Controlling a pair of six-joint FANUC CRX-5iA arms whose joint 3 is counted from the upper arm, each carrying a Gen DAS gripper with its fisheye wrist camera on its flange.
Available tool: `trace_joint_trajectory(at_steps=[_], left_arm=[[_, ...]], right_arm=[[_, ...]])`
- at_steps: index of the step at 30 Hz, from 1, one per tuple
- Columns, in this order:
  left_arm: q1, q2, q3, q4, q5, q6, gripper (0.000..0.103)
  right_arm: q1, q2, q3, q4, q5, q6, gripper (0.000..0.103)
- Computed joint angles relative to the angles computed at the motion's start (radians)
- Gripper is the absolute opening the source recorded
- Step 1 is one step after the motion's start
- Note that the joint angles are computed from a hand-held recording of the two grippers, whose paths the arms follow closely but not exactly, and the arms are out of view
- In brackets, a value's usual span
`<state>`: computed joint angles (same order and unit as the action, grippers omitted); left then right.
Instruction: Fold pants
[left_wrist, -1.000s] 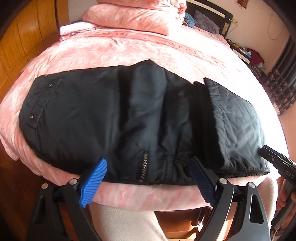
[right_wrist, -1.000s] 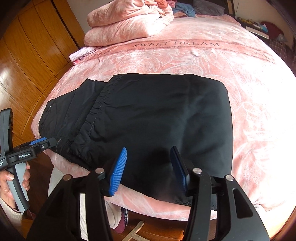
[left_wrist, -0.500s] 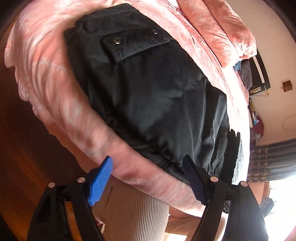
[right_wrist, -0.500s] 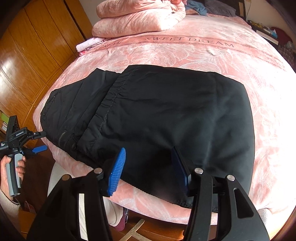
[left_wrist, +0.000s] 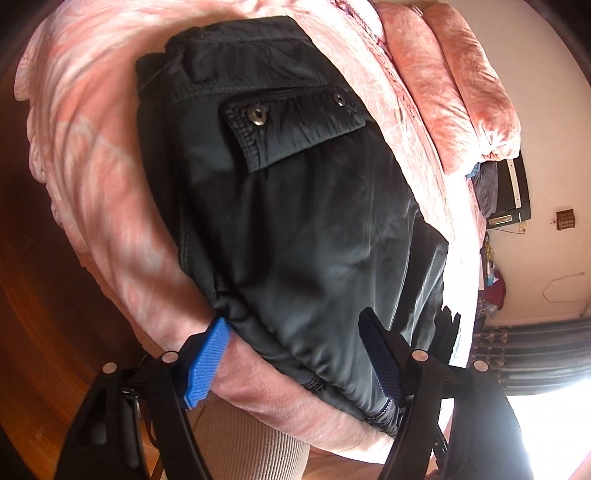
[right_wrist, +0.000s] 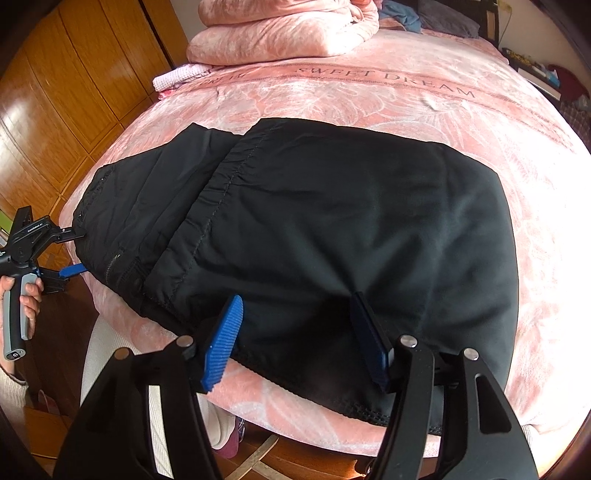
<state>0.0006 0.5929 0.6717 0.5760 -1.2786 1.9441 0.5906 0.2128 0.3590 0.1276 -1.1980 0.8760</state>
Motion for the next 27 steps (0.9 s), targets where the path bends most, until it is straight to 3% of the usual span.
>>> trace_joint_trajectory(at_steps=[3,7,10,18,22,27], left_arm=[[0.018,-0.005,-0.026,0.012,0.032,0.024,0.061],[0.031,-0.05,-0.132,0.089,0.132,0.005,0.055],[0.026,-0.045,-0.108,0.06,0.138,-0.012,0.049],[0.04,0.01,-0.077,0.07,0.174,0.097,0.049],[0.027,0.0,-0.054,0.026,0.198,0.082,0.022],[-0.002,-0.027,-0.032,-0.003,0.272,0.032,0.013]], right_arm=[[0.0,0.004,0.001,0.0,0.0,0.005,0.063],[0.005,0.009,0.0,0.005,0.0,0.022,0.067],[0.01,0.019,0.008,0.016,-0.01,0.035,0.069],[0.009,0.017,0.001,0.011,-0.004,0.048,0.072],[0.007,0.017,0.001,0.007,-0.003,0.052,0.072],[0.007,0.018,0.002,0.008,-0.003,0.053,0.072]])
